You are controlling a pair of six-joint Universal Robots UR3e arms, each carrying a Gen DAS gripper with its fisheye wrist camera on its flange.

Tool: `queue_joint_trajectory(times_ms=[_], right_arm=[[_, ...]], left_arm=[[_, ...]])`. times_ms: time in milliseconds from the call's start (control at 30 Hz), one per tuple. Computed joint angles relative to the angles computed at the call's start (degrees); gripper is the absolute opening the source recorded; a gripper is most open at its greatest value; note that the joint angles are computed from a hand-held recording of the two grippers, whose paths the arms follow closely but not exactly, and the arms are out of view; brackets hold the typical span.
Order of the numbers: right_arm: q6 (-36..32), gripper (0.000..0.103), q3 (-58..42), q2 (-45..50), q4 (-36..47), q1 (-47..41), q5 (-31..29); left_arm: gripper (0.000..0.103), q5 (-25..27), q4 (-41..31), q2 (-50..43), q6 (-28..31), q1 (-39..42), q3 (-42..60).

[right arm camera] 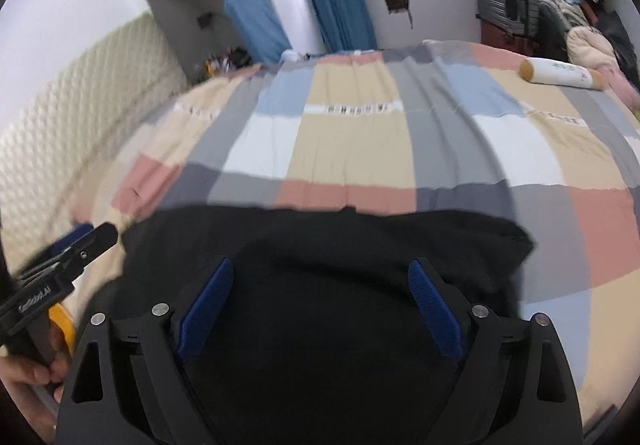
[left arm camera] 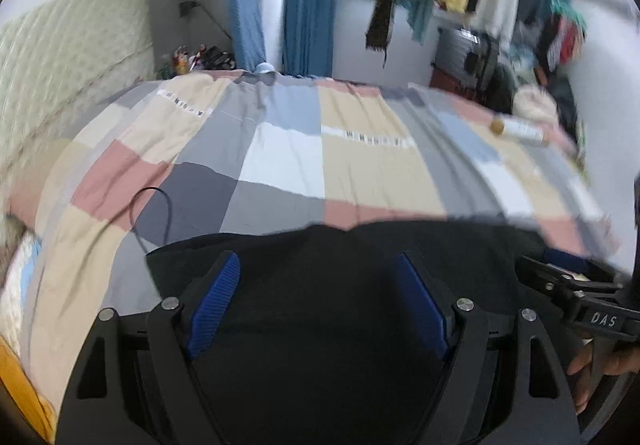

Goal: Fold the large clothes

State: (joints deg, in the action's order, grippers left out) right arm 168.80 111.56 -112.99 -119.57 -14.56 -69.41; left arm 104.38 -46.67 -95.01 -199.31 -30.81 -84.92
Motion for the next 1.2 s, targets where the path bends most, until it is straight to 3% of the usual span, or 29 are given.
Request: queue_joint_trajectory(times_ms=[100, 300, 633, 833, 967, 1067, 1200], right_arm=[[0.01, 0.089, 3.5, 3.7, -7.22, 1.58, -0.31], [1.87, 0.089, 4.92, 11.46, -19.22, 3.78, -3.5], [4.46, 0.094, 5.46, 19.09, -26.9, 5.84, -5.99], [1.35, 0.093, 10.13, 9.64, -24.2, 3.18, -4.41], [-3.78, 0.093, 14.22, -1.65, -18.86, -2.22, -1.24], [-9.78, 0.093, 15.62, -11.37, -9.62, -8.5, 2.31], [-22.69, 0.093, 17.3, -26.29, 9.26, -22.28, 10.02]], left_arm=[[0.081, 1.79, 2.03, -3.36, 3.31, -0.45, -0.67], [0.081, -1.41, 5.87, -5.68, 4.13, 3.06, -1.43], [0.081, -0.89, 9.3, -8.6, 2.57, 3.07, -2.79], [0.081, 1.89, 10.91, -2.21, 3.87, 2.23, -9.91], [0.081, 1.69, 12.45, 6.49, 3.87, 3.93, -18.12], [0.081, 1.11, 11.96, 14.94, 3.55, 6.33, -24.97], [0.081, -2.56, 11.64, 24.46, 4.12, 11.02, -33.75]])
